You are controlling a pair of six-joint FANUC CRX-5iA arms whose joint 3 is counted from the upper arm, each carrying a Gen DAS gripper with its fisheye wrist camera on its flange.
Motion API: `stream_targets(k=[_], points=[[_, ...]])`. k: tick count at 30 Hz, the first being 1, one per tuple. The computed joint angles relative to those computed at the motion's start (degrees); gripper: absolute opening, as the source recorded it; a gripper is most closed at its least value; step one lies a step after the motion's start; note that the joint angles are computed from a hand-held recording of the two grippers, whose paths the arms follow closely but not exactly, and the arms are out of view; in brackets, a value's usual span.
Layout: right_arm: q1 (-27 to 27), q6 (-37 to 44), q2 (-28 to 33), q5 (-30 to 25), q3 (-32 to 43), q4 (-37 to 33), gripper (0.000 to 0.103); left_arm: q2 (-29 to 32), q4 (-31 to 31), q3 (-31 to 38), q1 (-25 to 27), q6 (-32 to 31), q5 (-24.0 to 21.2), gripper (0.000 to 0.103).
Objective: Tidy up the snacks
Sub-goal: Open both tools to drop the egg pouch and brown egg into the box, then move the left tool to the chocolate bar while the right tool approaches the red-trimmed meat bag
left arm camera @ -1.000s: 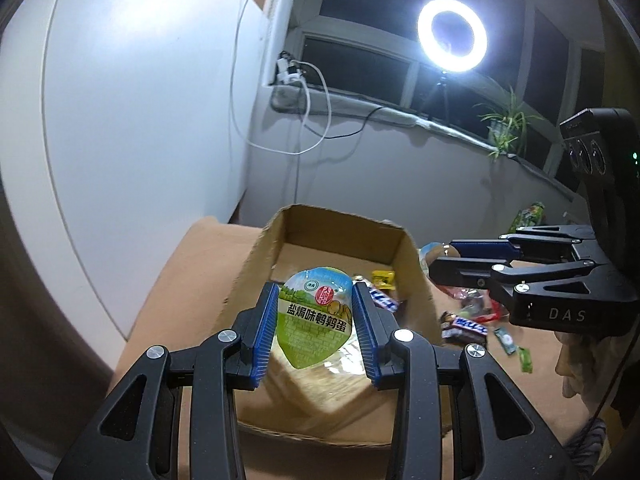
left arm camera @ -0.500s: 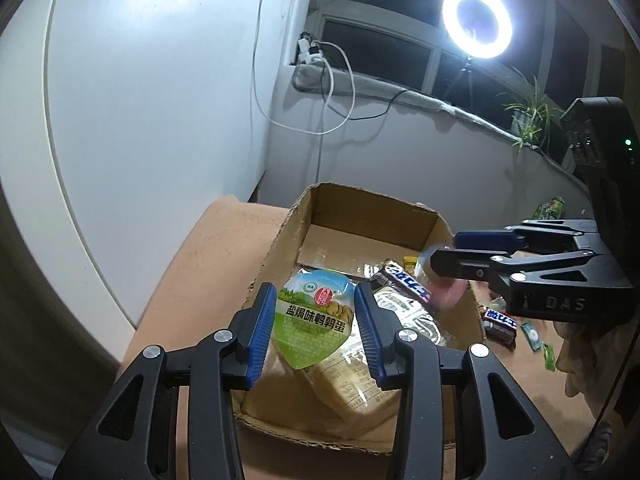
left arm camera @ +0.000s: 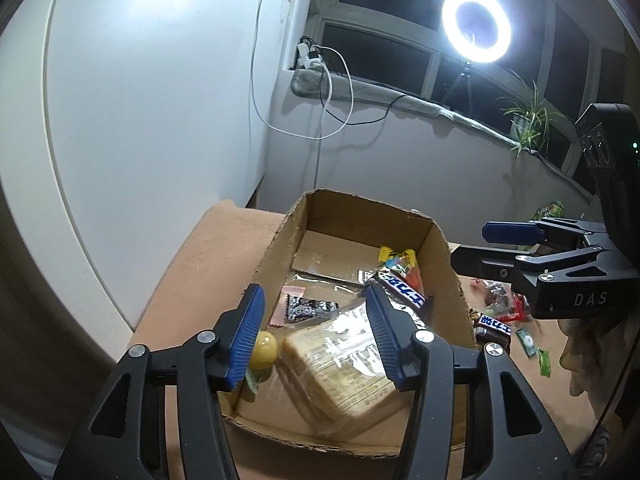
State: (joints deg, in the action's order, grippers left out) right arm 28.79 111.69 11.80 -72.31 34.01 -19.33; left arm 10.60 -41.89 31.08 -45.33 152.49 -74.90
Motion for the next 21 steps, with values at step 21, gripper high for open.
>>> stream_targets(k=[21], points=[[-9.92,0.44,-1.93,-0.07,-0.86,-1.65,0.079,6.74,1.51,9.27,-1.93,-5.24,2.16,0.052]])
